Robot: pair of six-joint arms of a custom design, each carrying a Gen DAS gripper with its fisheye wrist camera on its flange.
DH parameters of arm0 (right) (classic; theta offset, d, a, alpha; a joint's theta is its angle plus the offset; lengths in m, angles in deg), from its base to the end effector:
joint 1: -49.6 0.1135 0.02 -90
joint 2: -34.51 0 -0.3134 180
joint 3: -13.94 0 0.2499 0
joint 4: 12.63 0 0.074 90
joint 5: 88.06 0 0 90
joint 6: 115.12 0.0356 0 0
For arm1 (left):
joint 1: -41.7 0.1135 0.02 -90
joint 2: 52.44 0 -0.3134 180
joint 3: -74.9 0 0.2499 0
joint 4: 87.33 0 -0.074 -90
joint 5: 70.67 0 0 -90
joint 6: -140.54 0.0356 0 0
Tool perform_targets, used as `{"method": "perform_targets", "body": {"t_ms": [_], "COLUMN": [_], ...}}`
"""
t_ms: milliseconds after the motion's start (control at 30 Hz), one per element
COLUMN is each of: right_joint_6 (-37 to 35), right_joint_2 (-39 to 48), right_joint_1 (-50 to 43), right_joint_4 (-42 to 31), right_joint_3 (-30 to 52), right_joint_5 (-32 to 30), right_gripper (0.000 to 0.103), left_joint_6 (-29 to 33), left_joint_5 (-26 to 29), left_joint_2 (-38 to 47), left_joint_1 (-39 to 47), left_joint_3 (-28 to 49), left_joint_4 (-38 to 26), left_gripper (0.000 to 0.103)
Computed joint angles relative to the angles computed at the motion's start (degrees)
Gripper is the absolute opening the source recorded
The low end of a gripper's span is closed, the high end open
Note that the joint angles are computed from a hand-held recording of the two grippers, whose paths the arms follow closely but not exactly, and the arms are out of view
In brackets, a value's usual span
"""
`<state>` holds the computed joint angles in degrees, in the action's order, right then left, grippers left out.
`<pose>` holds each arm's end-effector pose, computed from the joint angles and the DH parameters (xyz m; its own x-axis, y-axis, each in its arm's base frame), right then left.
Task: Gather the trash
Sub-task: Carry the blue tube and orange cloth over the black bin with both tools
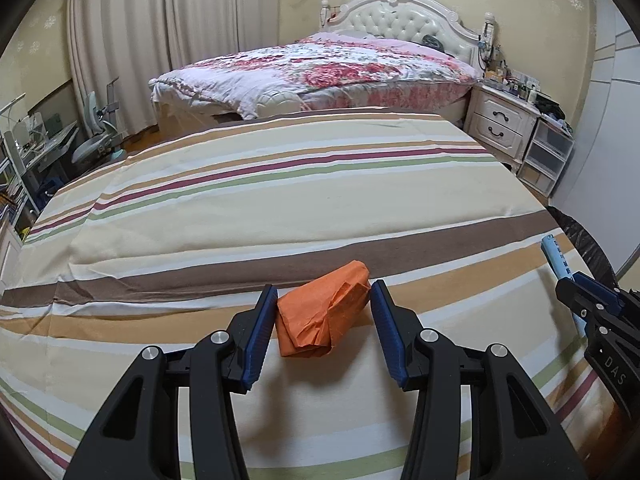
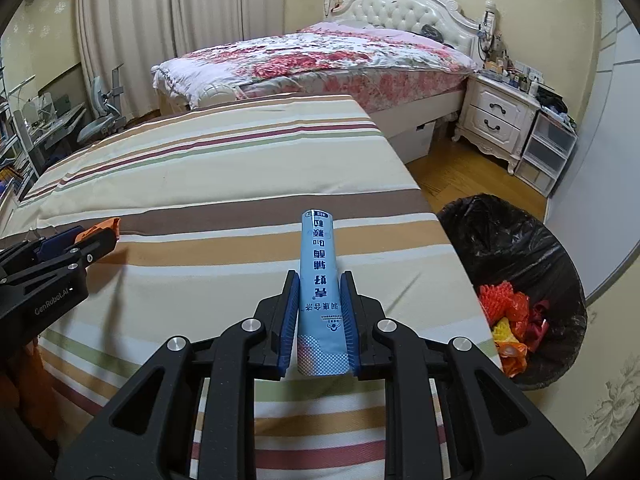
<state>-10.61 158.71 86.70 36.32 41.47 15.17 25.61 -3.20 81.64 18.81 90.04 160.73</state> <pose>0.1965 0.1384 0.0441 -0.6876 -0.2143 -0.6937 -0.3017 0.9534 0.0046 0.1753 -0.0592 0.0370 -0.7057 -0.1247 -0.6975 -0.1774 0.9841 0.0036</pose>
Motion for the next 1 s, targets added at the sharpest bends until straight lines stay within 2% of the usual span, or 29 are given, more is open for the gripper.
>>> {"method": "perform_targets", "body": {"t_ms": [267, 400, 567, 733, 1000], "right_joint_6": [-1.96, -3.68, -6.57, -9.32, -12.28], "right_joint_2": [4.24, 6.82, 7.78, 7.07, 5.18], "right_joint_1": [-8.8, -13.66, -20.74, -27.58, -36.16], "right_joint_4": [11.49, 17.59, 21.56, 22.17, 19.25], "right_joint_3": [-5.85, -8.44, -10.0, -10.1, -7.57], "right_joint_5": [-2.4, -3.41, -5.36, -7.42, -10.15], "right_gripper": [0.021, 0.021, 0.021, 0.021, 0.021], "left_joint_6": [-2.63, -2.77, -2.22, -0.92, 0.6], "left_joint_5": [-3.64, -5.04, -5.71, -5.84, -5.46], "left_joint_2": [-8.53, -10.0, -11.42, -12.23, -10.92], "left_joint_1": [-10.12, -14.41, -18.41, -21.07, -23.55], "left_joint_3": [8.31, 12.66, 18.53, 24.43, 32.38], "left_joint_4": [-17.81, -23.4, -29.7, -34.59, -39.41], "left_gripper": [0.048, 0.048, 0.048, 0.048, 0.048]}}
